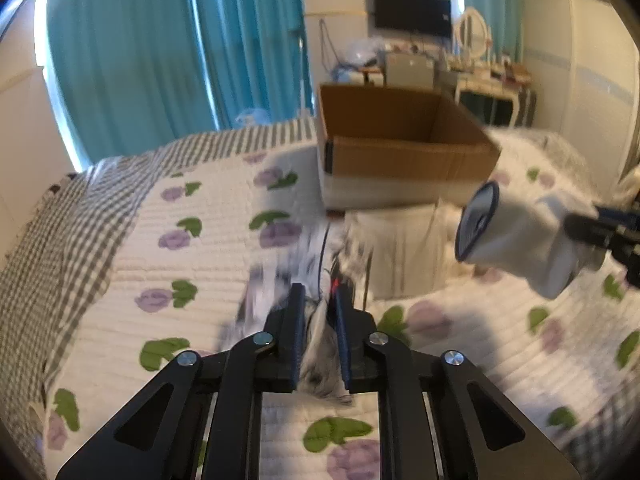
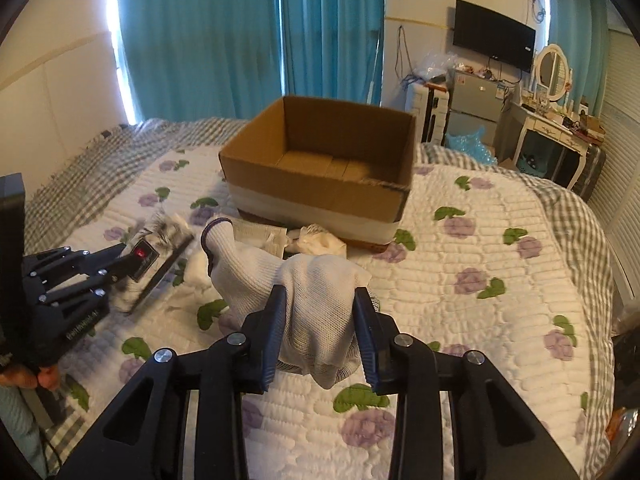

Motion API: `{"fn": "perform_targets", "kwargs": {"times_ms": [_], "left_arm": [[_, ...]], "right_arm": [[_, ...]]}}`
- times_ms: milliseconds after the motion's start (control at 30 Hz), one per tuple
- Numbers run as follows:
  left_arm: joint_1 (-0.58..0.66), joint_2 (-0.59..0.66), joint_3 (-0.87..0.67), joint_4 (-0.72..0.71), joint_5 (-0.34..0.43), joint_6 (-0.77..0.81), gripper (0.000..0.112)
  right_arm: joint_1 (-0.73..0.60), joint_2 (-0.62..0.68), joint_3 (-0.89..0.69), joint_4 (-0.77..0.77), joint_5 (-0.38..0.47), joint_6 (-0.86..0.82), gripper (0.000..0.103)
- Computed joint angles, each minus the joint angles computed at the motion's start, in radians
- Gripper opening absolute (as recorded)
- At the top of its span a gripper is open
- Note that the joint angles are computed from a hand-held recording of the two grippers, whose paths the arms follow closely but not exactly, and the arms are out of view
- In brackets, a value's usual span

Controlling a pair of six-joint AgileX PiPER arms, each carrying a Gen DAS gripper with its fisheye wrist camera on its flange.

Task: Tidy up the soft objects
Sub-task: 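Grasp the floral pouch with the left tool while the right tool grasps white socks, then drop the floral pouch and white socks into the cardboard box with both tools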

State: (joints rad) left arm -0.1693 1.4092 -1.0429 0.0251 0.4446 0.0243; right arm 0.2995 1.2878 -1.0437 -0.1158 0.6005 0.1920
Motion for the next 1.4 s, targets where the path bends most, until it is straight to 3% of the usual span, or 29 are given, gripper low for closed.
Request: {"fn": "perform_targets", "kwargs": {"times_ms": [67,200,267,467,700,1033,1133,1233,1300,1367,1400], "left_arm": [[0.004,-0.02,-0.017,-0.046,0.014,0.036,0.011],[-0.044,-0.033,-0.077,0.049,0.049,-0.036,0.011],[-0.052,-0.023,-0.12,0.026,0.065,-0.008,0.011],[-0.123,0.066,-0.339,0.09,0.112,-0.041,0.011],[-0.142,0.339,-0.729,0.035,0.187,0.036,0.011],[-0.122,0.82,-1.353,0.001,0.415,0.055,0.013],[-0.117,0.868,-1.392,-0.004,0.418,0.048,0.018],[-0.121,0.861,-1.367,-0.021,0.408,0.075,0.018],[-0.132,0.853,-1.361,0.006,0.425,0.073,0.023],[-0.144,0.821,-1.322,0.038,0.417,0.051,0.047],[-0.148,0.776,-1.249,0.05,0.375,0.039,0.053]], "right_arm": [[-0.012,-0.035,0.005,0.005,0.004,-0.007,0.033],[-0.044,-0.084,-0.018,0.028,0.014,-0.029,0.033],[-0.053,-0.09,-0.04,0.039,0.021,-0.043,0.033],[-0.079,-0.018,-0.2,0.034,0.043,-0.081,0.033],[-0.142,0.211,-0.52,0.07,0.07,-0.159,0.033],[-0.214,0.689,-1.07,0.142,0.213,-0.215,0.033],[-0.228,0.83,-1.239,0.188,0.285,-0.226,0.033],[-0.242,0.846,-1.223,0.255,0.254,-0.263,0.036],[-0.255,0.821,-1.164,0.317,0.206,-0.317,0.047],[-0.252,0.778,-1.105,0.318,0.166,-0.324,0.057],[-0.25,0.751,-1.077,0.306,0.153,-0.315,0.06]]}}
